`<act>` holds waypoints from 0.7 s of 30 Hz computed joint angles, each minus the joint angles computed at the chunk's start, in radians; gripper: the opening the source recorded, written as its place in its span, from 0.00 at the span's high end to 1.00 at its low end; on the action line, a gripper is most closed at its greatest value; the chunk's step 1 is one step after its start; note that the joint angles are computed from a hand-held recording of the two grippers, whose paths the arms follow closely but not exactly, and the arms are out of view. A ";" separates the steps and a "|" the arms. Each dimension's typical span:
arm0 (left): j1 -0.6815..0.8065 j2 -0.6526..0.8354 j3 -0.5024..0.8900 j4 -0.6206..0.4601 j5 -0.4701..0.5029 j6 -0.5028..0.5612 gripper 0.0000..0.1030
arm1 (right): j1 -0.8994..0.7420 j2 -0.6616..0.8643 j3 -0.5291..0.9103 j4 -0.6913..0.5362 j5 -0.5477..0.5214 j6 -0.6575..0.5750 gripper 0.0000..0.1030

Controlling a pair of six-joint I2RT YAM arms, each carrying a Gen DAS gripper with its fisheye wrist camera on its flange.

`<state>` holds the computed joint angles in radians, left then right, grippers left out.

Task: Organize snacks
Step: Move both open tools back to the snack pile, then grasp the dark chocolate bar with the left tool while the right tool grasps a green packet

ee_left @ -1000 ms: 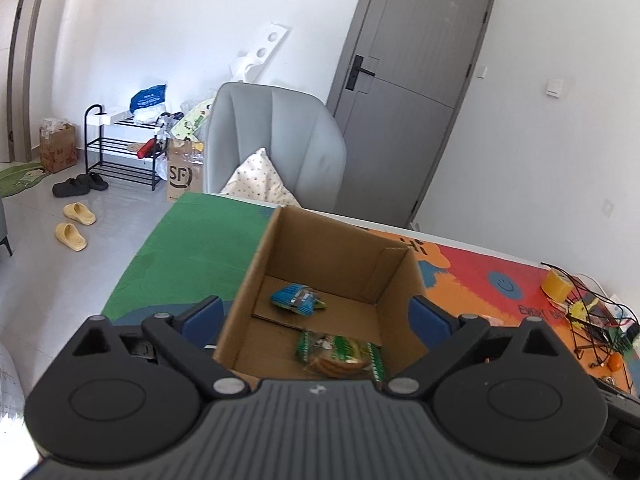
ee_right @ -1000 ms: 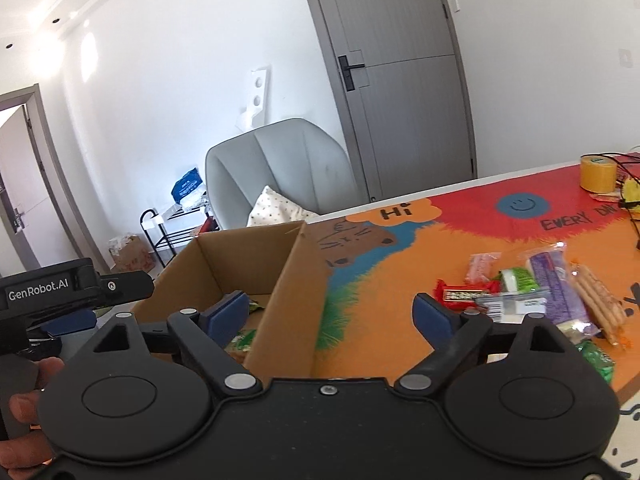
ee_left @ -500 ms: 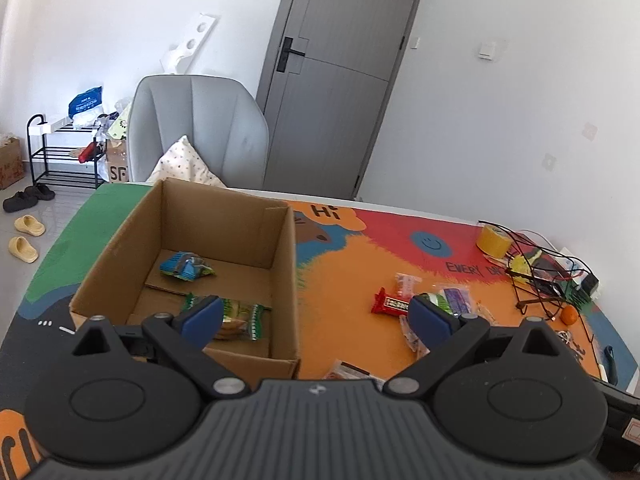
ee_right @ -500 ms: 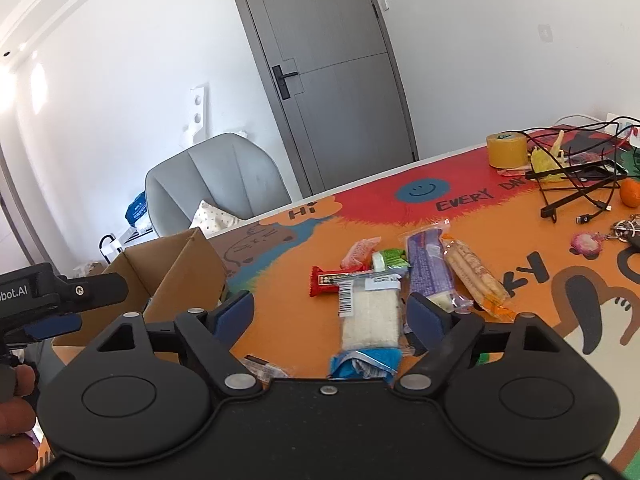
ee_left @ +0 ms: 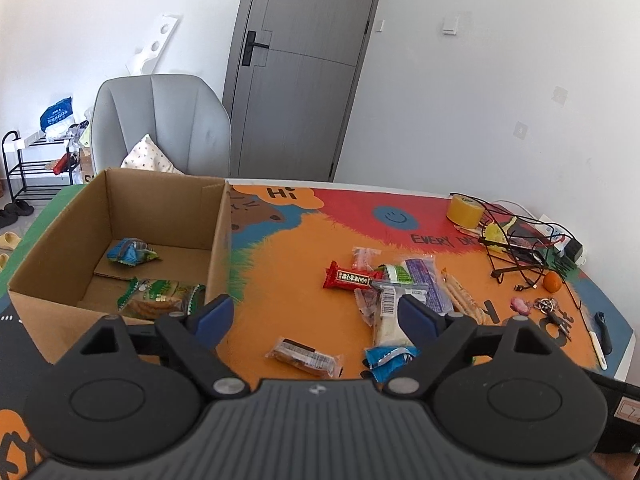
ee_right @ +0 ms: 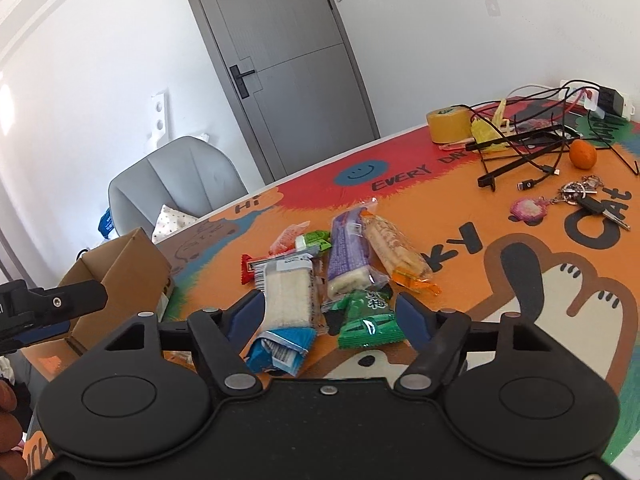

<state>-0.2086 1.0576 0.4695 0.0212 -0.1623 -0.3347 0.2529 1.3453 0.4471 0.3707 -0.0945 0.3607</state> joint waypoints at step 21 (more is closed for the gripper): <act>-0.055 0.378 0.095 0.123 -0.071 -0.072 0.41 | -0.062 0.245 0.079 0.096 -0.049 -0.018 0.43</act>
